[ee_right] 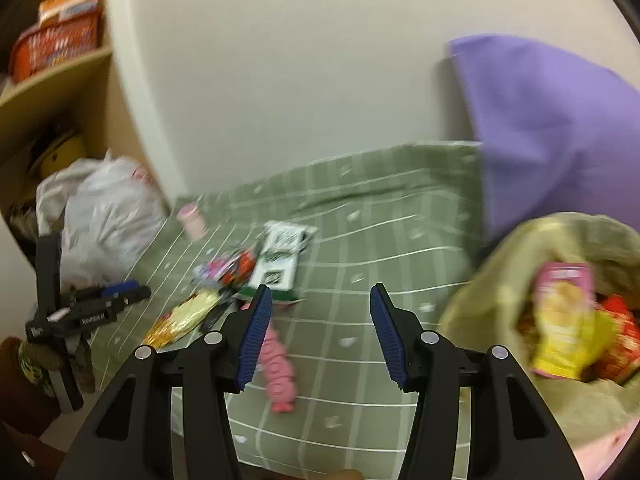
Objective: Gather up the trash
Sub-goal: 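Move both open grippers back over the snack pile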
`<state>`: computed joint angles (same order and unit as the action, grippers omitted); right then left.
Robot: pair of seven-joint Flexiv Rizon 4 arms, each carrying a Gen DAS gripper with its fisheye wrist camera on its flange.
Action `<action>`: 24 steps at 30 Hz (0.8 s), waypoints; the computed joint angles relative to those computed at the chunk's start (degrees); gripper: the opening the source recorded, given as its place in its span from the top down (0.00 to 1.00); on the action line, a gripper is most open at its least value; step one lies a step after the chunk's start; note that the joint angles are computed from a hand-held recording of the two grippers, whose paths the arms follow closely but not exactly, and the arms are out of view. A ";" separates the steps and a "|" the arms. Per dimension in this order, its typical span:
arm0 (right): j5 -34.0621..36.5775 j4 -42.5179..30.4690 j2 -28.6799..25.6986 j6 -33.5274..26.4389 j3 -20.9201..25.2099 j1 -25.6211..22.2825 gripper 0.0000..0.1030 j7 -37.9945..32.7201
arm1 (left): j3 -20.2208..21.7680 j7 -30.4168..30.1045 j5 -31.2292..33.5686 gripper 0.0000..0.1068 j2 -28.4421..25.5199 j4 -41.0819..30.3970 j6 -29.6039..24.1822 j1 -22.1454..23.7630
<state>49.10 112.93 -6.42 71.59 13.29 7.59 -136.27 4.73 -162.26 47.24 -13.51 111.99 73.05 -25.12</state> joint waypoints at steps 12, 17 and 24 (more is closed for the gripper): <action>-10.47 0.42 -7.38 0.34 4.60 5.62 0.53 4.41 | -2.95 -2.14 -0.31 0.53 5.51 5.95 -3.56 3.08; -15.48 1.36 -10.34 4.05 5.25 7.35 0.53 9.22 | -3.03 -4.41 -1.49 0.53 6.90 10.33 0.80 4.92; -21.35 -2.50 -17.33 6.34 10.73 4.94 0.54 11.47 | -3.04 -4.97 -3.84 0.47 7.09 14.36 6.58 6.95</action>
